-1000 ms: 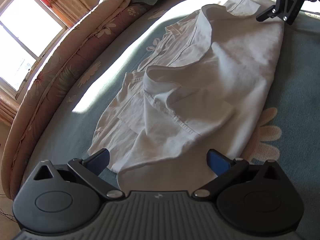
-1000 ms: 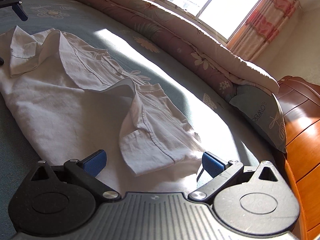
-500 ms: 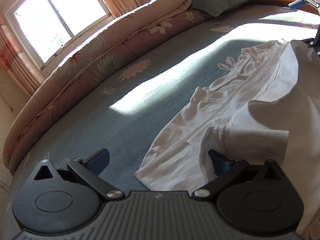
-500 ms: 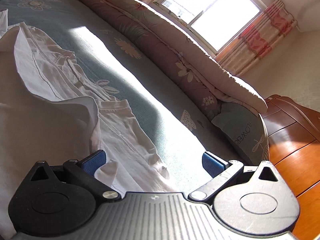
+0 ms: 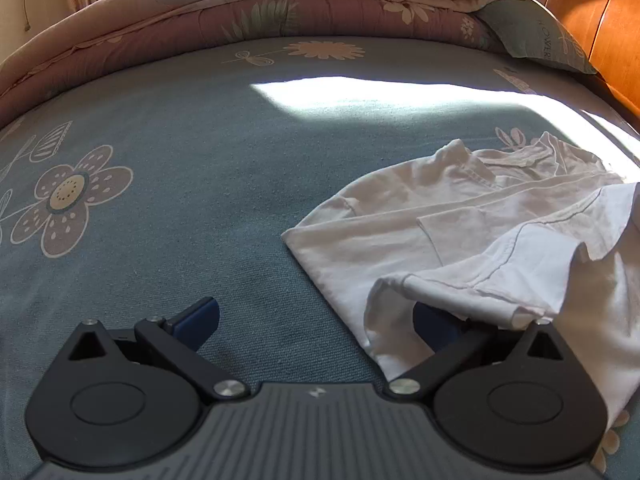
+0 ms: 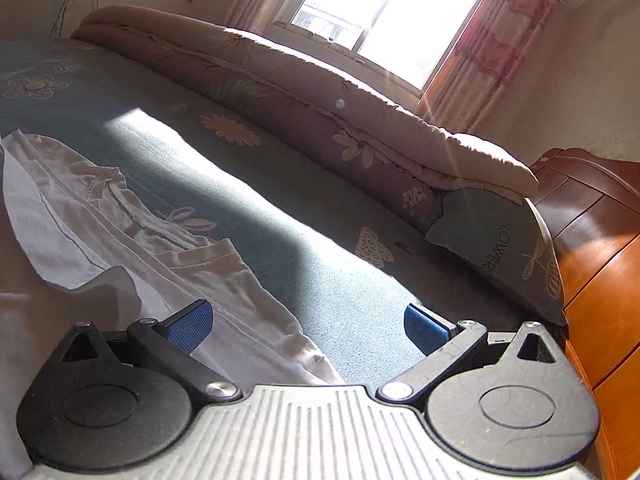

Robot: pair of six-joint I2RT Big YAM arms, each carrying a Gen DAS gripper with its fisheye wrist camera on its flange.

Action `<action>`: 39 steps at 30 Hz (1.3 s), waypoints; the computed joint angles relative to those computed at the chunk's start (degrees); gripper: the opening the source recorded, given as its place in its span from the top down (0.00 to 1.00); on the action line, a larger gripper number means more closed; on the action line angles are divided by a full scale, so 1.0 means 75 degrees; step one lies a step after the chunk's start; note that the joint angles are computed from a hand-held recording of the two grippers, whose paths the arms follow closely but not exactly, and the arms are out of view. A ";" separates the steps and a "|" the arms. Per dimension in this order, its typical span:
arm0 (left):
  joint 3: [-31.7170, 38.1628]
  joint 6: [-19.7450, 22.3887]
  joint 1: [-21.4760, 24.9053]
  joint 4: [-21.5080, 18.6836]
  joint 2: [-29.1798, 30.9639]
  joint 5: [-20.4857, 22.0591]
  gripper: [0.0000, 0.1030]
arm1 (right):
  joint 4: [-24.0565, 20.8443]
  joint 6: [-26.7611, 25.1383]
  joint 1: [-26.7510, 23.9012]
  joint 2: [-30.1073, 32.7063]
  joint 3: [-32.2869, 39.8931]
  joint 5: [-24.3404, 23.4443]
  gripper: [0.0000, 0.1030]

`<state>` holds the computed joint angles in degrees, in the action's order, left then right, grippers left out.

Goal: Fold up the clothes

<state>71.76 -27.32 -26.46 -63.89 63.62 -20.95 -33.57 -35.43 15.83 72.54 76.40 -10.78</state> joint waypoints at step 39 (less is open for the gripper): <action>0.1180 0.0348 -0.0527 0.0804 0.1068 0.2392 0.00 | -0.0748 -0.0050 0.0087 -0.0464 -0.0449 -0.0481 0.00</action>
<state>80.61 -24.71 -30.41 -57.86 71.64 -3.01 -39.19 -35.81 16.48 69.05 73.03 -14.39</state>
